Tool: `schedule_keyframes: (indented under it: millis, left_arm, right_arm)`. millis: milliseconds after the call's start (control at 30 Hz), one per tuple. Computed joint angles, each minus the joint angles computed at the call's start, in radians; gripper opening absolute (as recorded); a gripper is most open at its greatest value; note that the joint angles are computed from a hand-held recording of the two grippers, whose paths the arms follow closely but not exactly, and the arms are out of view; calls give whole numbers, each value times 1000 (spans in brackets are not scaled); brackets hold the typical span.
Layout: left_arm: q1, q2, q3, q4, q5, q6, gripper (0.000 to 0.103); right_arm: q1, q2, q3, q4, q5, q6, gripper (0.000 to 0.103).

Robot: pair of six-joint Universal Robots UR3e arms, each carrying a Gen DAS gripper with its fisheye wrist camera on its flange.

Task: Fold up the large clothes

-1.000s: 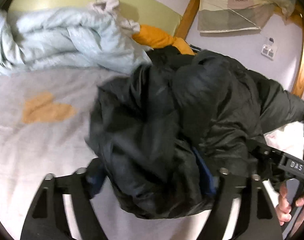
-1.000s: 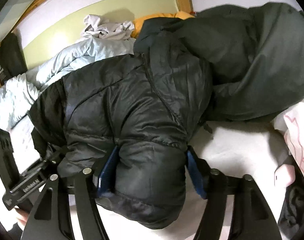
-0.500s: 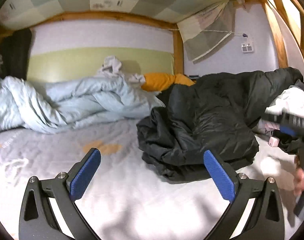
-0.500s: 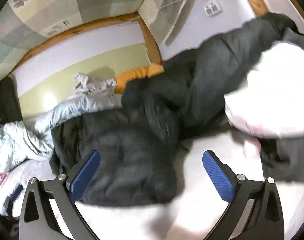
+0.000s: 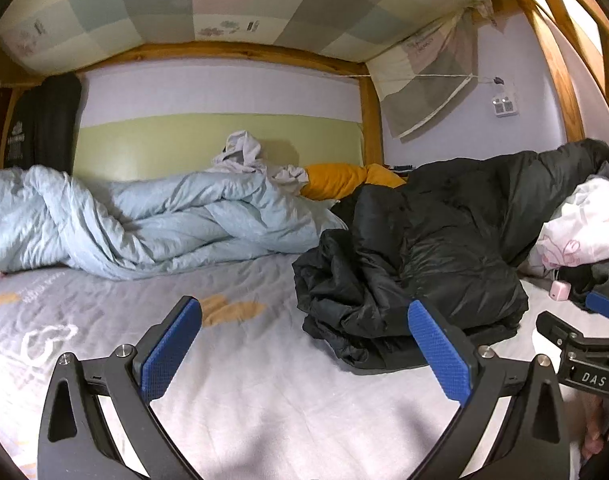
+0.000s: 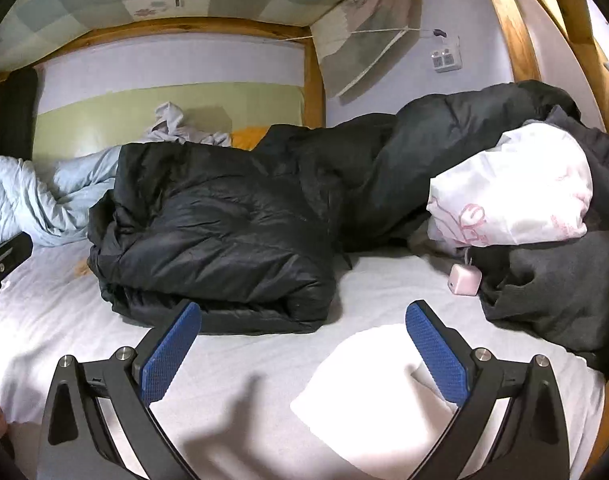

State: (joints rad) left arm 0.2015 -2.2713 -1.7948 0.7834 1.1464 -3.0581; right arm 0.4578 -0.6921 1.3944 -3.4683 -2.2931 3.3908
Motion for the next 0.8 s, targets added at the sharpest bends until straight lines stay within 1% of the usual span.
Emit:
schedule_keyframes:
  millis: [133,233,367,433,533,800]
  left_arm:
    - [-10,-2,-4,19,17,15,103]
    - [-5,-1,-6,18,10,9,103]
    - [-8,1,-2,9,13,6,103]
    - [-10,-1,0,10,15,6,103]
    - [-12,-7,10,5,18,8,103]
    - [-12,-10,17,-4,18,2,103]
  right_arm:
    - [-5,6,-19,18,18,-19,103]
    - [-6,7,-22,16,36,-36,103]
    - [-16,4,-33,68,55,-18,103]
    - [-12,11,-53,97,42,-11,103]
    - [7,39,-103,130,-8,-23,103]
    - [14,44,-118,154,-14,-28,103]
